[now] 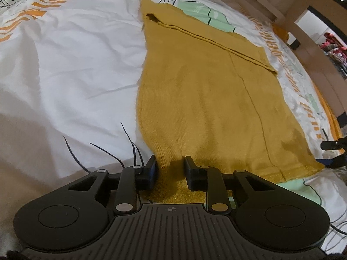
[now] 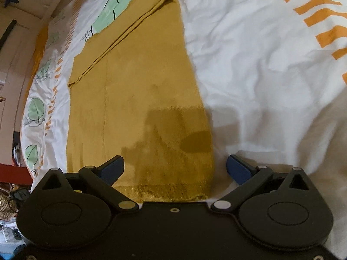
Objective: Fold small clothes
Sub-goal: 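Move both grippers to the hem and close them on it, then lift the hem with both grippers and fold it toward the collar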
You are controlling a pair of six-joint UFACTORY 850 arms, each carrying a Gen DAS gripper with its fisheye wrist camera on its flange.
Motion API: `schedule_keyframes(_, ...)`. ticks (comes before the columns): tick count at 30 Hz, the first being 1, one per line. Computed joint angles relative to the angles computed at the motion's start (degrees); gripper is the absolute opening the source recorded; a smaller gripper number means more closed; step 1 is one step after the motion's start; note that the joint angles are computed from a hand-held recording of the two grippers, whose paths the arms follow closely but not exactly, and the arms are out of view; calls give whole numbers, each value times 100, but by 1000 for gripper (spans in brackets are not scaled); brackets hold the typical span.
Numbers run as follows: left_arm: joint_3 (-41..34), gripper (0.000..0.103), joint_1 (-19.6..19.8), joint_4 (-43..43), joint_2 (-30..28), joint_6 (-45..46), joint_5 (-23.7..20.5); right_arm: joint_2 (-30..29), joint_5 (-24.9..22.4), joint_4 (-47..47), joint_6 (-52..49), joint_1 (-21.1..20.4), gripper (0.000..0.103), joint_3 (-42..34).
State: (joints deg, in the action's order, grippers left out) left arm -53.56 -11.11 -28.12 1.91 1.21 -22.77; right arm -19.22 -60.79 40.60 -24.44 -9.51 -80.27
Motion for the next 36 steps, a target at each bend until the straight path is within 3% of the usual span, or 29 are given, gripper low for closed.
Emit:
schedule_keyframes(2,2,24,16,-24,7,-9,-27,-49,-112,-2,-23,-6,84,-53)
schedule_keyframes(4,11,22,37,-54,23,-22,-39,-129,-331,85,-26,-57,52,-86)
schedule_keyframes(7,23,16,71,-127,45,-34,-50,-186,-487,118,-33,-74,38,-113)
schedule_keyframes(8,29,7,79,-161,56,-25,-50,-159,-462,129,-100,-67,37,-100)
schedule_keyframes(10,49,6,81,-230,100,15,5,-85,-433,298,-328,-81,20,-31)
schedule_keyframes(15,93,5,83,-575,231,183,234,145,-225,1133,-1039,-203,13,212)
schedule_keyframes(19,112,5,187,-1500,345,876,318,290,-42,1872,-1517,-301,13,409)
schedule_keyframes(23,56,5,195,-1641,385,924,422,346,87,2512,-1843,-346,13,517)
schedule_keyframes(36,-657,5,370,-2995,-65,2247,778,-63,426,3788,-2440,-274,13,106)
